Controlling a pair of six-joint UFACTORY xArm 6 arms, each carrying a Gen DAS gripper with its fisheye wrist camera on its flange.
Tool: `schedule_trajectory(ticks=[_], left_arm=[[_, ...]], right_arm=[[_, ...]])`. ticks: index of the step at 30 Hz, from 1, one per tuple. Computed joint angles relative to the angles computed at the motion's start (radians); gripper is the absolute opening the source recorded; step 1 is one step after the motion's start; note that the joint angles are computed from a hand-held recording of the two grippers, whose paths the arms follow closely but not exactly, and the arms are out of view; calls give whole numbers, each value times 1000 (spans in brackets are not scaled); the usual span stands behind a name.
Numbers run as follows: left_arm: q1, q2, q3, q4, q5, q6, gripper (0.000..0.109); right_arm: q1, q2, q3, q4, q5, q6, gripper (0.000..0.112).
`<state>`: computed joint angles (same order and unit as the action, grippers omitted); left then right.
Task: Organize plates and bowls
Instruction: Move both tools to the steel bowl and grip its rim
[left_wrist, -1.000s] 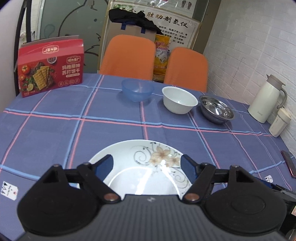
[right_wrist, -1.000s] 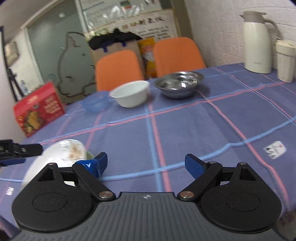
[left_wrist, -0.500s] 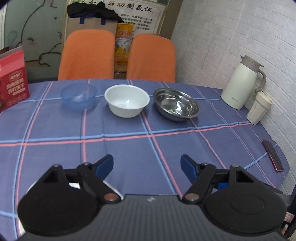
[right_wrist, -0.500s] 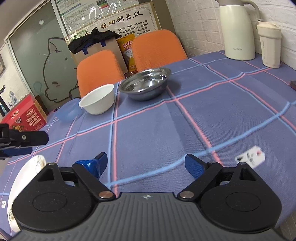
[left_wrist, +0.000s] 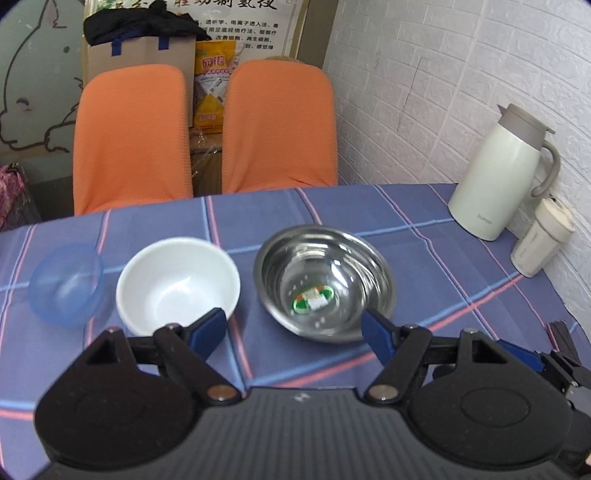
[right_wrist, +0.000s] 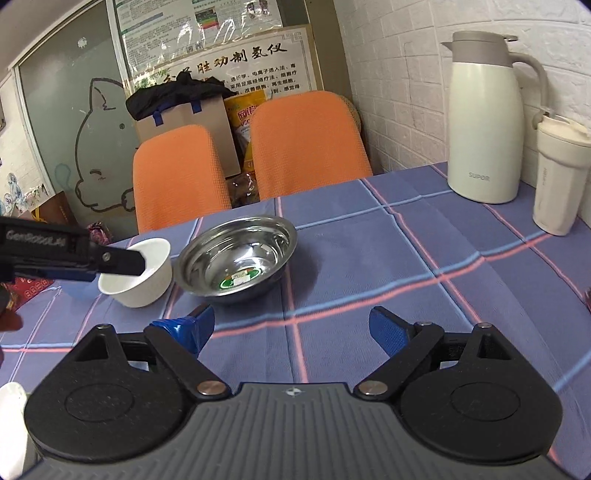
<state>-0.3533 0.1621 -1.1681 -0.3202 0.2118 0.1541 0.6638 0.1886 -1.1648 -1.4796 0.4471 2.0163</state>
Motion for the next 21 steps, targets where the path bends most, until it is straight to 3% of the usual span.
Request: schedule_trajectory(ticks=[6, 12, 18, 21], left_arm=[[33, 253, -316, 88, 87, -35, 74], [53, 476, -646, 4, 279, 63, 74], [45, 584, -790, 118, 377, 25, 72], [42, 628, -863, 115, 451, 31, 61]], right_arm=[[-69, 131, -154, 134, -100, -234, 78], [-119, 292, -329, 399, -130, -526, 78], [-142, 375, -388, 580, -192, -651, 78], [-133, 404, -419, 622, -195, -712, 78]])
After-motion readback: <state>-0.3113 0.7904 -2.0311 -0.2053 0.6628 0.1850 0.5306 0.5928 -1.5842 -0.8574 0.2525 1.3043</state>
